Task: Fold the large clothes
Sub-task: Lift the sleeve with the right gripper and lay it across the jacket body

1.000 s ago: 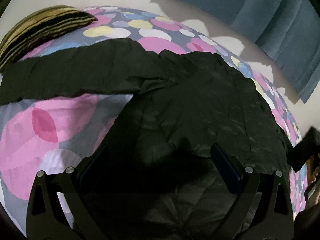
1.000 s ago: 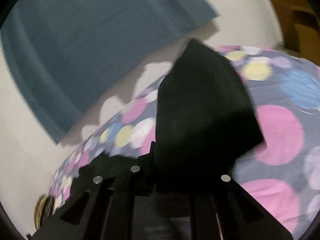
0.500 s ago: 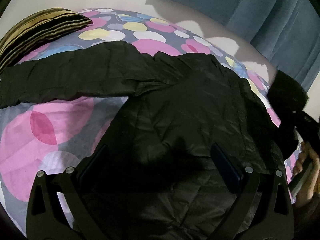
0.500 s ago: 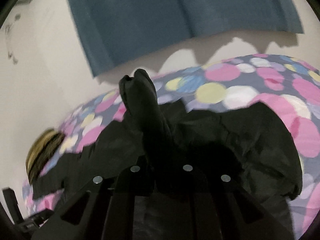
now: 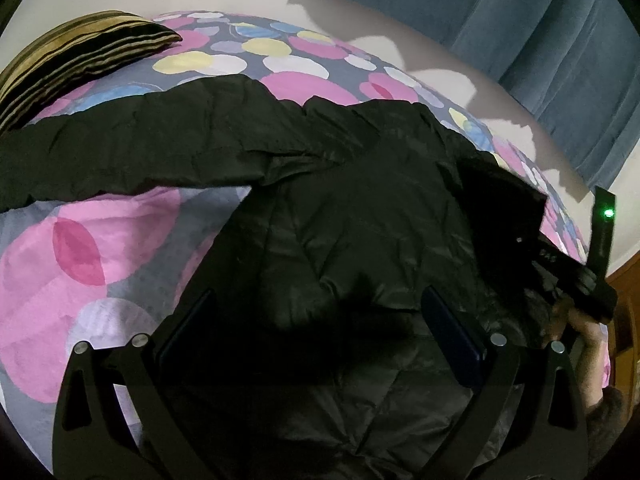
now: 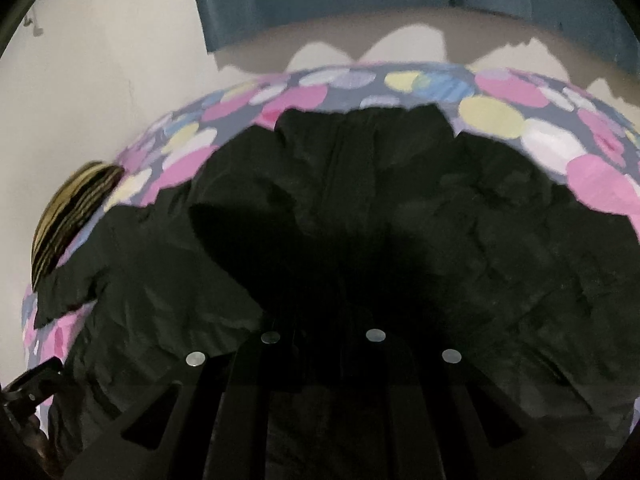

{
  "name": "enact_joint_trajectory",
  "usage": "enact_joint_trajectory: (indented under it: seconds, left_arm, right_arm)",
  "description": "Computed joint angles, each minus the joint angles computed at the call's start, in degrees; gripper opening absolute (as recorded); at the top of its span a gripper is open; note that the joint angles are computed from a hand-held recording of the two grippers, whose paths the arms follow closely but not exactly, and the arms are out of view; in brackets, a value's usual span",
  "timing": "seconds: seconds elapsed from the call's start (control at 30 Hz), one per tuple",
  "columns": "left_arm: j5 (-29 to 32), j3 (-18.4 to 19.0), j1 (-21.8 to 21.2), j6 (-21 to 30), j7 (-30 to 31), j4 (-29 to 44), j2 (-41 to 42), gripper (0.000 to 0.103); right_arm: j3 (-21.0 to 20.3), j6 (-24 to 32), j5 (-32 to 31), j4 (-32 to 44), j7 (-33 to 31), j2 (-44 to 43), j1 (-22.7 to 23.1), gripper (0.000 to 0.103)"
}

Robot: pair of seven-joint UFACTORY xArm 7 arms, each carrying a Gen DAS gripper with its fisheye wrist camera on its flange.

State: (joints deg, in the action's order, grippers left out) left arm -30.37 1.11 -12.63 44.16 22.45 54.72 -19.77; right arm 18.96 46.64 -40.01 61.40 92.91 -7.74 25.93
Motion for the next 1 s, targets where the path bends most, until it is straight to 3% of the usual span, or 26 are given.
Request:
enact_joint_trajectory:
  seconds: [0.33, 0.6, 0.7, 0.77, 0.87, 1.0]
  left_arm:
    - [-0.12, -0.11, -0.09, 0.30, 0.09, -0.08, -0.05, 0.101]
    - [-0.37, -0.10, -0.33, 0.20, 0.60, -0.23, -0.14, 0.101]
    - [-0.39, -0.14, -0.33, 0.21, 0.61, -0.23, -0.10, 0.101]
    - [-0.47, -0.12, -0.35, 0.21, 0.67, -0.30, -0.19, 0.101]
    - [-0.42, -0.15, -0.34, 0.21, 0.64, -0.32, -0.18, 0.101]
    - [-0.34, -0.31, -0.40, 0.26, 0.35, -0.27, -0.13, 0.101]
  right_arm:
    - [-1.97, -0.52, 4.31, 2.60, -5.90, 4.12, 0.97, 0.014]
    - [-3.10, -0.53, 5.06, 3.91, -7.01, 5.64, 1.65, 0.014]
    - [-3.18, -0.32, 5.68, 4.63, -8.11, 5.69, 2.08, 0.029]
    - [-2.71, 1.95, 4.91, 6.28, -7.60, 6.09, 2.67, 0.054]
    - [-1.93, 4.97, 1.25, 9.15, -6.62, 7.07, 4.24, 0.061]
    - [-2.58, 3.29, 3.66, 11.53, -10.46, 9.46, 5.43, 0.061]
